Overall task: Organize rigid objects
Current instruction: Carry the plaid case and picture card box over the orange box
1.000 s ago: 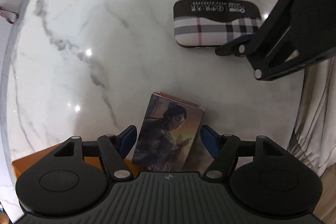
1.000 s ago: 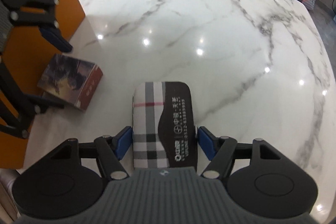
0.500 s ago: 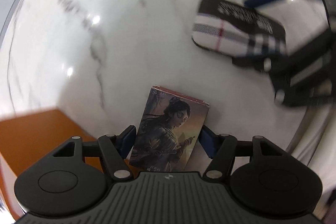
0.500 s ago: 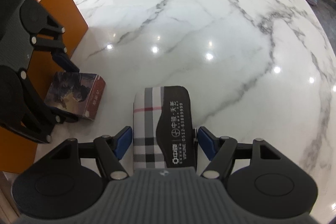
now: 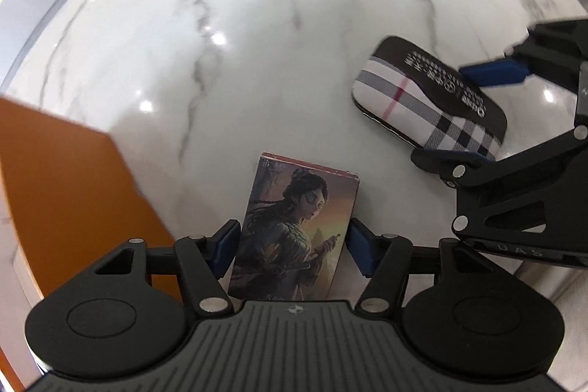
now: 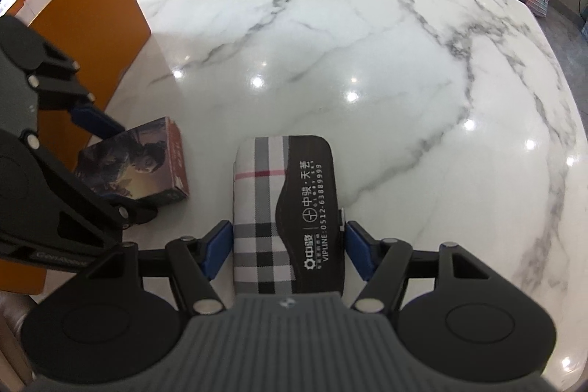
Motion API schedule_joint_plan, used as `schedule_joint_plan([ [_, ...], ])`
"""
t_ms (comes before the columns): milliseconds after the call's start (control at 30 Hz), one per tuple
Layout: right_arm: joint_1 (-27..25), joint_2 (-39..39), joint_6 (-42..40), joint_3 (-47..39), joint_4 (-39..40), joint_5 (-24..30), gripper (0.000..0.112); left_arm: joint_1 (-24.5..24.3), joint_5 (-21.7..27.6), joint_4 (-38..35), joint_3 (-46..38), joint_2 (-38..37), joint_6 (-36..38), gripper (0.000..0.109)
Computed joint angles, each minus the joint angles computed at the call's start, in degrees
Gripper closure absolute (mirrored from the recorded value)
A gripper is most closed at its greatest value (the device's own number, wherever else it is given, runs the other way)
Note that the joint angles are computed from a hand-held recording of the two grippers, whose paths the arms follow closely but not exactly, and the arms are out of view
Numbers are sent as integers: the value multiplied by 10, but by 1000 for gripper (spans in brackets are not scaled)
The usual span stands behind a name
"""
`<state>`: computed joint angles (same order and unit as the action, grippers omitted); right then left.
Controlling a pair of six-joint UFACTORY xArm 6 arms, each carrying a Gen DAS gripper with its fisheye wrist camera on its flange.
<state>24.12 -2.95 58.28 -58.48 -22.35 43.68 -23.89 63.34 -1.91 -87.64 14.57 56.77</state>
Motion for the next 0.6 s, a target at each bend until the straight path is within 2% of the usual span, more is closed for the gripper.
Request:
schedule_joint_plan([
  [333, 24, -42, 93, 13, -65, 26, 47, 54, 10, -115, 41, -76, -27, 37],
  [467, 33, -87, 139, 44, -80, -3, 48, 87, 31, -172, 67, -119, -5, 37],
  [500, 37, -97, 150, 49, -85, -8, 48, 97, 49, -183, 57, -118, 4, 37],
  [533, 41, -106, 160, 52, -89, -10, 48, 107, 43, -194, 30, -94, 4, 37],
  [600, 51, -123, 185, 59, -99, -11, 48, 118, 55, -206, 25, -110, 4, 37],
])
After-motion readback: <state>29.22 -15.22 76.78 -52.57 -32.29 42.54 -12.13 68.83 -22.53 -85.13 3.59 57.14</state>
